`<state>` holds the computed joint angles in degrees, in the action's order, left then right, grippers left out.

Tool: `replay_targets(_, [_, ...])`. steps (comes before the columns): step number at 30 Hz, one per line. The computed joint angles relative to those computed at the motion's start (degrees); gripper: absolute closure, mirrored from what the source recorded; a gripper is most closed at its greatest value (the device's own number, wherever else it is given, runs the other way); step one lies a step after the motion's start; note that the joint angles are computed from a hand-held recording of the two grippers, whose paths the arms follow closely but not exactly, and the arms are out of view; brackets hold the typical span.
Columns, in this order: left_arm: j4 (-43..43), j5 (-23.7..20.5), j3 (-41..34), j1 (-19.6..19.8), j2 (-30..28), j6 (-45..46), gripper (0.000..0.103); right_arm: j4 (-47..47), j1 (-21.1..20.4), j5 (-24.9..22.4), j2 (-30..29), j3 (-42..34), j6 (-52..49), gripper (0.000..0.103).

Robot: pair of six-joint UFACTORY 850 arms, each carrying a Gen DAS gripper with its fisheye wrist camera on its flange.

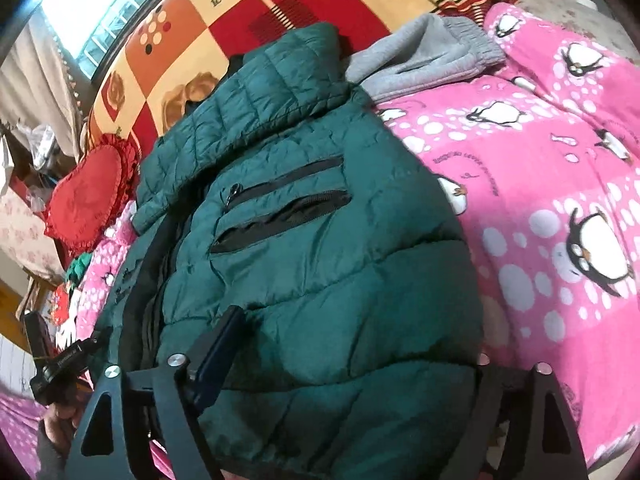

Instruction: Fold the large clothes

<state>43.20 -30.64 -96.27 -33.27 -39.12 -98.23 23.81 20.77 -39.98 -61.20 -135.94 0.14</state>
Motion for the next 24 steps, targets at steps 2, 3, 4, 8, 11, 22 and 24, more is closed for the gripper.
replay_targets(2, [0.05, -1.26, -0.97, -0.17, -0.5, -0.74, 0.056, 3.09, -0.3, 1.75, 1.36, 2.39, -3.43, 0.046])
replay_targets(3, [-0.42, -1.81, -1.6, -0.23, -0.85, -1.01, 0.056, 5.44, -0.59, 2.68, 2.22, 3.94, -5.74, 0.048])
replay_targets(4, [-1.69, -2.48, -2.53, -0.19, -1.35, -0.53, 0.056, 6.52, -0.74, 3.07, 2.77, 4.9, -6.77, 0.051])
replay_targets(8, [-6.1, -4.67, -5.82, 0.22, -3.08, -0.79, 0.049, 6.87, -0.79, 2.39, 3.14, 5.65, -8.82, 0.052])
replay_targets(11, [-8.85, -7.91, -9.01, 0.16, -4.59, -1.06, 0.049, 8.7, -1.14, 1.57, 3.12, 6.03, -12.3, 0.052])
replay_targets(22, [0.42, -8.37, -6.7, -1.52, -3.98, -2.94, 0.055, 17.79, -1.69, 4.43, 5.64, 10.18, -22.66, 0.062])
replay_targets(24, [2.25, -6.2, -4.55, -1.44, -2.99, -3.36, 0.056, 10.56, -1.42, 0.39, 1.78, 4.17, -14.1, 0.062])
